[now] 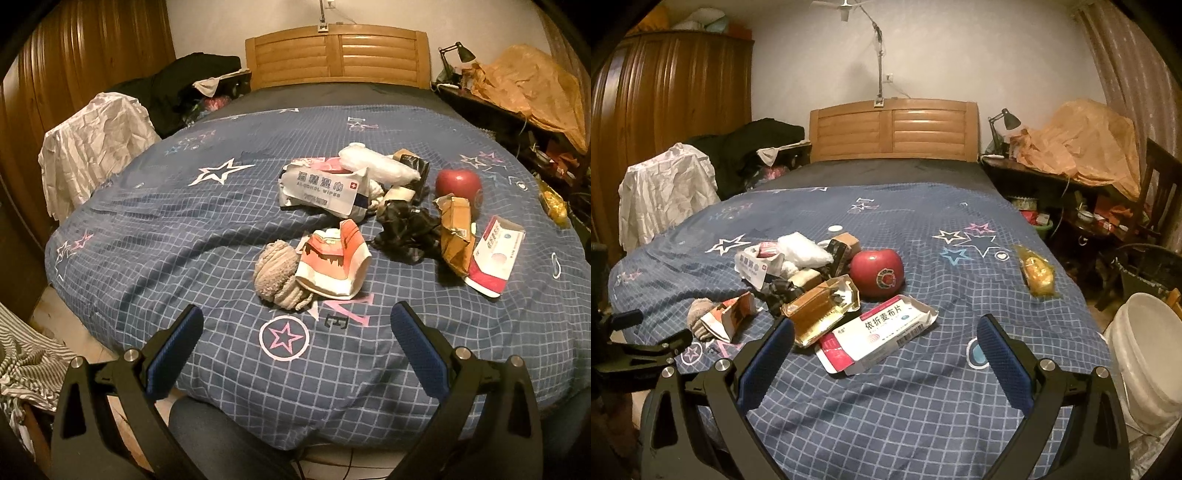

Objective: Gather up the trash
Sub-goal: 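Approach the pile of trash on the bed with both tools open, then grasp the white medicine box with the right tool while the left tool grasps the gold wrapper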

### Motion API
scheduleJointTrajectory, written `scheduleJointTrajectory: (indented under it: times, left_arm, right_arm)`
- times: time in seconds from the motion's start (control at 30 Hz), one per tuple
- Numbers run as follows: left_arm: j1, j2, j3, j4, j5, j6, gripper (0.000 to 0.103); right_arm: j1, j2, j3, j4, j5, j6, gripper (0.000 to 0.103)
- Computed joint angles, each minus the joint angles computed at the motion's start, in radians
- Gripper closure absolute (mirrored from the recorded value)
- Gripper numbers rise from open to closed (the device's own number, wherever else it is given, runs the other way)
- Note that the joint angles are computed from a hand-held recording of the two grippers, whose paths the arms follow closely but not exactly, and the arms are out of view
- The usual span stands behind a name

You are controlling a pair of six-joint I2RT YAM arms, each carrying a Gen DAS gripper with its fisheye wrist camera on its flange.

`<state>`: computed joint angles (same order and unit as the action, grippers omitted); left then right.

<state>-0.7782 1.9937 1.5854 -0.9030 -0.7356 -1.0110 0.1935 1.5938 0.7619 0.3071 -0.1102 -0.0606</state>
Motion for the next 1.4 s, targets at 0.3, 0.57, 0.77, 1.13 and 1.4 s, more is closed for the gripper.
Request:
scheduleJointTrajectory:
  times: [0.3, 0.57, 0.77, 1.13, 1.4]
  left_arm:
    - [0.011, 0.011, 0.007, -0.001, 0.008, 0.0, 0.005]
    - [0.012, 0.018, 0.002, 0.007, 0.008, -0.004, 0.005]
    - [0.013, 0.016, -0.007, 0.012, 0.011, -0.005, 0.005]
    - [0.039, -0.133, -0.229, 0.108, 0.04, -0.032, 0.005]
    - [0.066, -0.167, -0.272, 0.148, 0.056, -0.023, 0.005]
  right_arm:
    - [-0.011, 0.019, -0.006, -0.011, -0.021, 0.043, 0.005]
    - [-0.023, 0.058, 0.014, -0.025, -0.026, 0.073, 0.005]
    - [-0.021, 0.074, 0.025, -0.035, -0.024, 0.078, 0.005]
    - [-0.071, 0.173, 0.09, -0.054, -0.159, 0.132, 0.005]
    - [-0.121, 0.444, 0.351, -0.179, -0.351, 0.291, 0.028]
